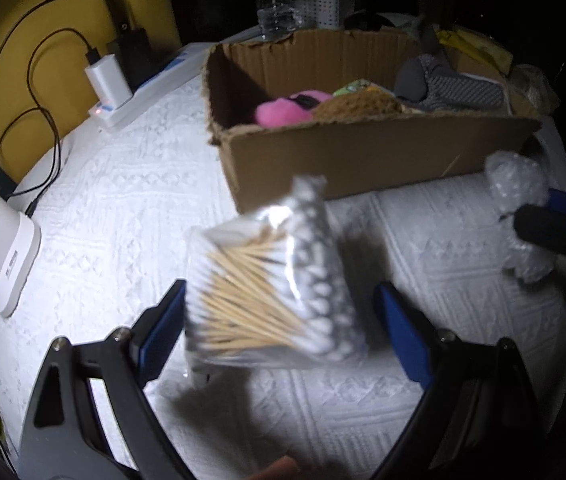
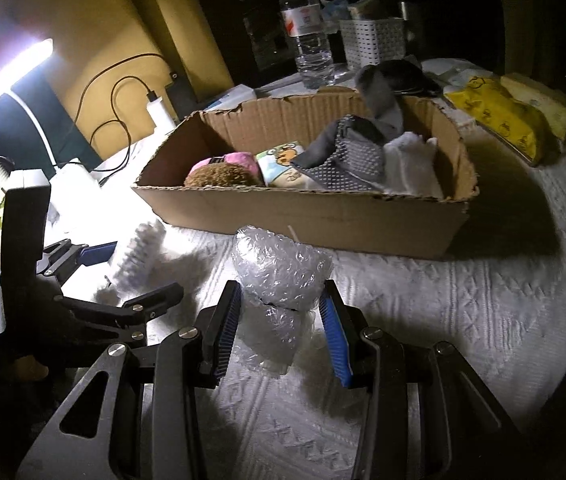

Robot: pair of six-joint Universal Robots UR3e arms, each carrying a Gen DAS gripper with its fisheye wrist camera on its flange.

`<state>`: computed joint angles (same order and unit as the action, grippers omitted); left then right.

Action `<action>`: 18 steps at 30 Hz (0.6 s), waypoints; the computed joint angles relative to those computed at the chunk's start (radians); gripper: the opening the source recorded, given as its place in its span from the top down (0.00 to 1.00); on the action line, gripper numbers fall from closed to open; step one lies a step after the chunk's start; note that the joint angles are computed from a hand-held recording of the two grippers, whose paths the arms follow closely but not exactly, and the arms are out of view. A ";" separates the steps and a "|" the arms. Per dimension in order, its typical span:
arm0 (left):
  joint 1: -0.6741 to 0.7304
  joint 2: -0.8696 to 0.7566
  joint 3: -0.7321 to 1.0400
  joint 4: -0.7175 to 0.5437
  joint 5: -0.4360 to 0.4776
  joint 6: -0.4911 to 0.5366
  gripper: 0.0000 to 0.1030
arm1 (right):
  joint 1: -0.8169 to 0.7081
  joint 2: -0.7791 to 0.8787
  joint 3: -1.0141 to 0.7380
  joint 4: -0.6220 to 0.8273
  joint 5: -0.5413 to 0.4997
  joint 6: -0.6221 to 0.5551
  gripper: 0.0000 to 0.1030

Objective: Organize soft objects
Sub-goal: 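Grasp the bagged cotton swabs with left tool while right tool holds bubble wrap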

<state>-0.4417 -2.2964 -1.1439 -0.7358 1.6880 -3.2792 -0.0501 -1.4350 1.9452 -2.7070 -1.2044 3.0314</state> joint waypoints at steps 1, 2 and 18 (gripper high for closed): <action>0.002 0.001 -0.003 0.001 -0.003 0.000 0.11 | -0.003 -0.002 0.003 -0.001 -0.002 -0.001 0.59; 0.002 -0.002 0.002 -0.001 -0.003 0.000 0.10 | -0.009 -0.007 0.011 -0.003 0.000 -0.003 0.59; 0.032 -0.012 -0.009 0.031 -0.064 0.006 0.11 | -0.037 -0.035 0.047 -0.008 0.017 -0.008 0.59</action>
<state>-0.4101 -2.3079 -1.1532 -0.7049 1.6243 -3.2732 -0.0873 -1.4701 1.9922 -2.7152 -1.1874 3.0231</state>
